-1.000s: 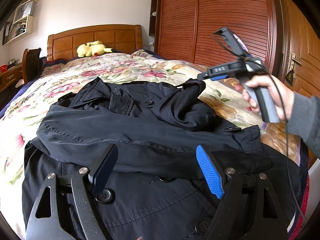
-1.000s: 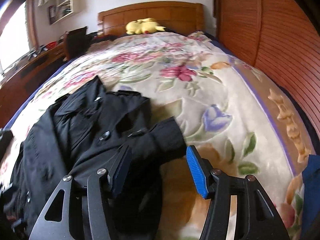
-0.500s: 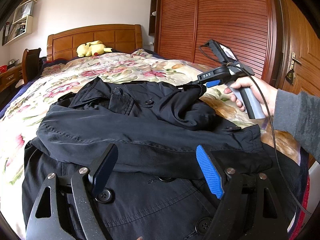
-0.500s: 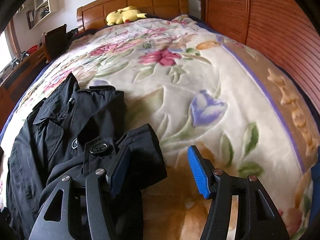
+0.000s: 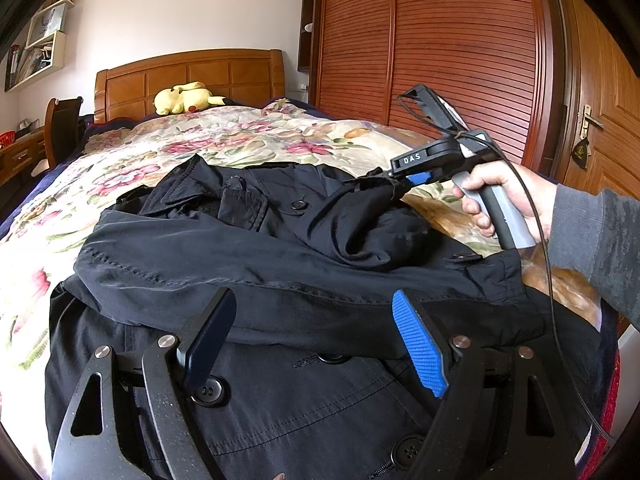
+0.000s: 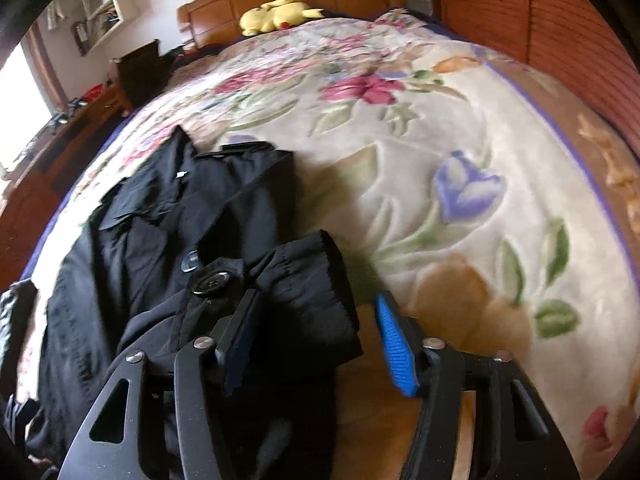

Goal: Fold large clothes

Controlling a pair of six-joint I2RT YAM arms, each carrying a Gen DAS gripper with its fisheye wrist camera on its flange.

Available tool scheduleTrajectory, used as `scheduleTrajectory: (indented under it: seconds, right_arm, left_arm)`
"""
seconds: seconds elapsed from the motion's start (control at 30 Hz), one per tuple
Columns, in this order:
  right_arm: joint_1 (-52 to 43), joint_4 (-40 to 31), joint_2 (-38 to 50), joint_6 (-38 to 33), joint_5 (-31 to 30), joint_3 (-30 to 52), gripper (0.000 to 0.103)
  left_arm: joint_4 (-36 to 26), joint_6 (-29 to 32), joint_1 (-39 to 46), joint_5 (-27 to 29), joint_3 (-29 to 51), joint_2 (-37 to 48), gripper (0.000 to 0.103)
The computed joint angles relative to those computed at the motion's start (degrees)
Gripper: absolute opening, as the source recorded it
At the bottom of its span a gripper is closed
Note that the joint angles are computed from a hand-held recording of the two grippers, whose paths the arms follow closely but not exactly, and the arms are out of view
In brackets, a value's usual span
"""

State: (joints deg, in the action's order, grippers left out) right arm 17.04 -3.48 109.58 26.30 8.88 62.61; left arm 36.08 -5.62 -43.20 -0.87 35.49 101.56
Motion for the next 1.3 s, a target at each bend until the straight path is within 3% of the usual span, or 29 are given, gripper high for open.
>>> scheduleTrajectory:
  seconds: [0.03,0.07,0.17,0.37,0.63,0.77,0.97,1.1,1.3]
  right_arm:
    - [0.2,0.0,-0.2,-0.5,-0.3,-0.3,0.038]
    - [0.7,0.2,-0.8,-1.2,0.1,-0.8,0.023]
    - [3.8,2.0,-4.2,-2.9,3.9,-4.2,0.011]
    - [11.7,1.1,-14.2,-2.4,9.7,-10.2,0.007]
    - [24.7,-10.6,-26.2,-1.1,18.2,-8.7,0.006]
    - [32.2,-16.2,-30.0,2.1,22.2,-6.5,0.006]
    - [43.6,-20.5,-31.6,6.5,28.1,-5.4,0.006]
    - [47.4,-19.8,-32.2,10.1,28.9,-6.3,0.006]
    - [49.1,-15.8,-30.9,11.0,25.0,-6.9,0.007]
  left_arm:
    - [0.1,0.0,0.0,-0.1,-0.1,0.0,0.081]
    - [0.1,0.0,0.0,-0.2,-0.1,-0.1,0.081]
    - [0.5,-0.2,0.0,-0.9,-0.6,-0.4,0.081]
    - [0.4,-0.3,-0.1,-2.2,-1.1,-1.3,0.081]
    - [-4.6,-1.7,-0.7,-2.5,-6.8,-11.2,0.081]
    - [-10.7,-1.8,-1.0,-4.4,-12.7,-23.1,0.081]
    - [-27.5,-0.9,1.1,-4.8,-16.9,-44.0,0.081]
    - [-38.0,-0.7,3.3,-5.6,-18.1,-55.5,0.081]
    - [-48.1,-1.1,6.4,-5.5,-19.9,-66.4,0.081]
